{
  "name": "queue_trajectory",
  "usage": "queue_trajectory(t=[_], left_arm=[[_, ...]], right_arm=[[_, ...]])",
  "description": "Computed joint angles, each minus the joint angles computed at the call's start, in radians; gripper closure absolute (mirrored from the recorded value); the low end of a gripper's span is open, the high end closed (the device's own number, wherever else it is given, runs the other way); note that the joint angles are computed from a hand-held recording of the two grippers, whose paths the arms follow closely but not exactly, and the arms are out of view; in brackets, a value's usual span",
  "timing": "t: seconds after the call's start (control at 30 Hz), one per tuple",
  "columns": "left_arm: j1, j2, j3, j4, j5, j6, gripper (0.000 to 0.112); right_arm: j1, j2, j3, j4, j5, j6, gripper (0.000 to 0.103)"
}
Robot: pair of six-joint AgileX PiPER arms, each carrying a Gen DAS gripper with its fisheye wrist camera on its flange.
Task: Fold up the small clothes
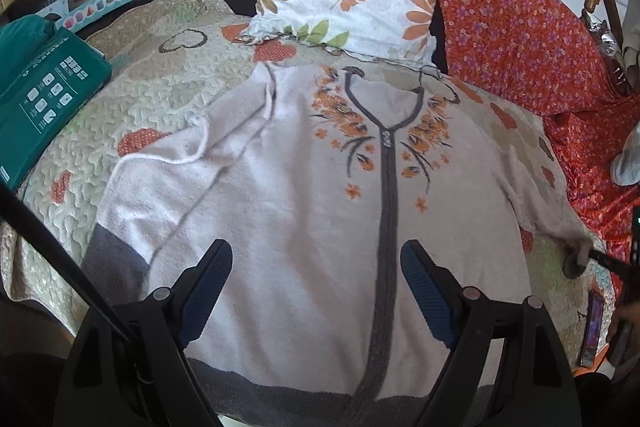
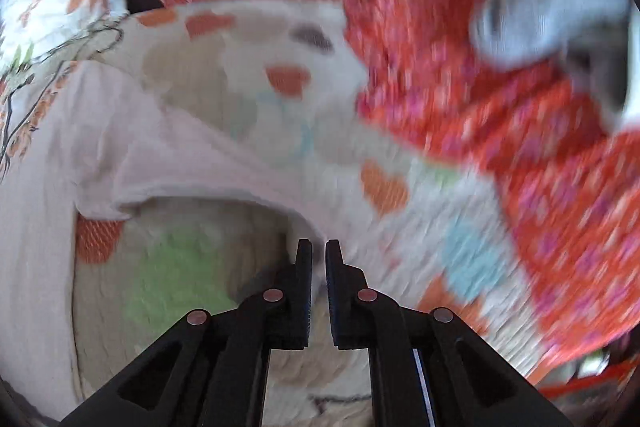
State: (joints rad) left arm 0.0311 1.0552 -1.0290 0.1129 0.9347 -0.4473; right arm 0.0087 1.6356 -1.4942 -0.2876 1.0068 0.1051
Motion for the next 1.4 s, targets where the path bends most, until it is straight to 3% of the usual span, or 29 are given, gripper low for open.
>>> queue_trajectory(t=[0.07,0.1,0.3,0.43,0.6,0.8,0.83,0.87,0.9,0.93,0.97,1.0,1.1,1.27,1.33,1.4], left_arm=[[0.061,0.000,-0.008,-0.013,-0.009,0.053,0.027],[0.103,0.005,-0.015,-0.026,-0.016,0.091,0.027],[0.411,0.101,-0.077,-0.136,-0.055,0.354,0.027],[0.614,0.198,-0.141,-0.268,-0.032,0.582,0.027],[0.623,0.280,-0.137,-0.289,-0.036,0.765,0.027],[0.524,0.401,-0.159,-0.203,-0.104,0.756,0.028],[0.506,0.429,-0.177,-0.196,-0.104,0.757,0.031],[0.499,0.450,-0.195,-0.200,-0.099,0.765,0.045],[0.494,0.473,-0.217,-0.212,-0.085,0.777,0.070],[0.498,0.508,-0.256,-0.239,-0.054,0.790,0.084],[0.519,0.547,-0.304,-0.291,-0.012,0.806,0.106],[0.544,0.578,-0.347,-0.335,0.017,0.805,0.107],[0.625,0.643,-0.459,-0.351,-0.004,0.710,0.107],[0.735,0.761,-0.691,-0.131,-0.002,0.418,0.105],[0.805,0.750,-0.708,-0.212,0.032,0.480,0.101],[0.842,0.687,-0.641,-0.294,0.041,0.599,0.084]], right_arm=[[-0.050,-0.017,0.031,0.073,-0.018,-0.010,0.070],[-0.075,-0.026,0.043,0.105,-0.032,-0.015,0.067],[-0.109,-0.116,0.162,0.216,-0.195,-0.024,0.061],[-0.022,-0.159,0.203,0.122,-0.269,0.040,0.056],[0.052,-0.160,0.230,0.013,-0.291,0.116,0.054],[0.133,-0.141,0.255,-0.134,-0.285,0.212,0.054],[0.141,-0.140,0.259,-0.150,-0.283,0.226,0.054],[0.147,-0.136,0.262,-0.166,-0.281,0.239,0.054],[0.152,-0.132,0.263,-0.181,-0.277,0.251,0.054],[0.158,-0.128,0.263,-0.198,-0.273,0.266,0.054],[0.161,-0.123,0.262,-0.211,-0.269,0.276,0.054],[0.162,-0.117,0.260,-0.216,-0.266,0.281,0.054],[0.169,-0.102,0.254,-0.236,-0.253,0.295,0.054],[0.177,-0.083,0.245,-0.249,-0.242,0.303,0.054],[0.182,-0.078,0.238,-0.242,-0.241,0.297,0.054],[0.193,-0.077,0.237,-0.246,-0.241,0.294,0.054]])
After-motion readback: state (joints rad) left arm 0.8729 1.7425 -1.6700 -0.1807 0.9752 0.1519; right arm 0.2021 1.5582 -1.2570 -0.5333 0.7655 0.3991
